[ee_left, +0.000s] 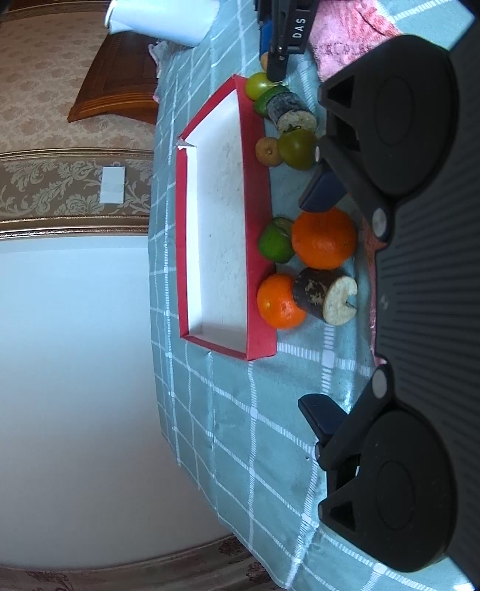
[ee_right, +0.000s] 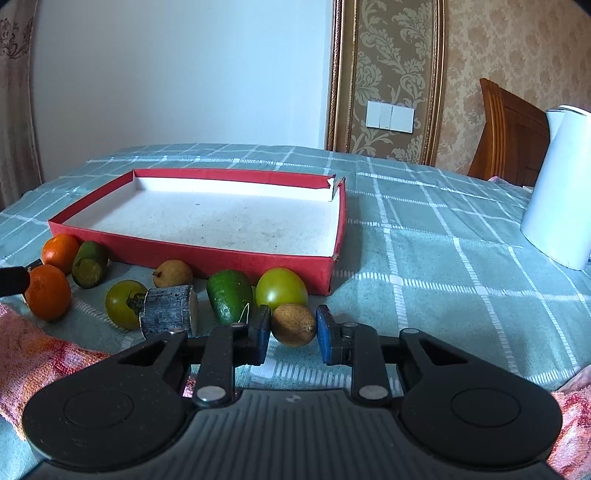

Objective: Organize fruits
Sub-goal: 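Lift the brown fruit with the right gripper while the left gripper grasps the dark block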

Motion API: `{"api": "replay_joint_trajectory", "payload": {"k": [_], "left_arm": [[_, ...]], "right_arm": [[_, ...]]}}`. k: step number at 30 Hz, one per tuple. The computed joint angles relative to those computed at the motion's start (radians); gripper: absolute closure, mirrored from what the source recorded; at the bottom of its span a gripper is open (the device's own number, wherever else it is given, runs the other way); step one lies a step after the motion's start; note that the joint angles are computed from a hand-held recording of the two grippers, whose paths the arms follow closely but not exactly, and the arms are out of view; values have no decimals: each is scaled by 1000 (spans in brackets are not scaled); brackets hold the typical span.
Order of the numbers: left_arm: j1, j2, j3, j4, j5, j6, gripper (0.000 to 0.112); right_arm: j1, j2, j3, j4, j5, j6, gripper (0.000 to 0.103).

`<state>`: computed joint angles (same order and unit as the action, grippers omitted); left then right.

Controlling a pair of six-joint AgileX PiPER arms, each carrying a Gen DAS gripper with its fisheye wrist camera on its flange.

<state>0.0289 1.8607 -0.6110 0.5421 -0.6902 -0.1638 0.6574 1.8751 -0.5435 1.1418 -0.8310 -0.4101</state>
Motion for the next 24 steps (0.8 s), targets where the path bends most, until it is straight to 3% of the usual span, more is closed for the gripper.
{"api": "replay_joint_trajectory", "payload": {"k": [6, 20, 24], "left_arm": [[-31, 20, -4, -67, 4, 60, 9], [-7, 57, -7, 32, -42, 22, 9], [10, 52, 52, 0, -176, 90, 9]], "right_arm": [[-5, -3, 6, -17, 5, 9, 77], [-25, -9, 27, -83, 11, 74, 77], [-32, -11, 28, -93, 17, 82, 77]]}}
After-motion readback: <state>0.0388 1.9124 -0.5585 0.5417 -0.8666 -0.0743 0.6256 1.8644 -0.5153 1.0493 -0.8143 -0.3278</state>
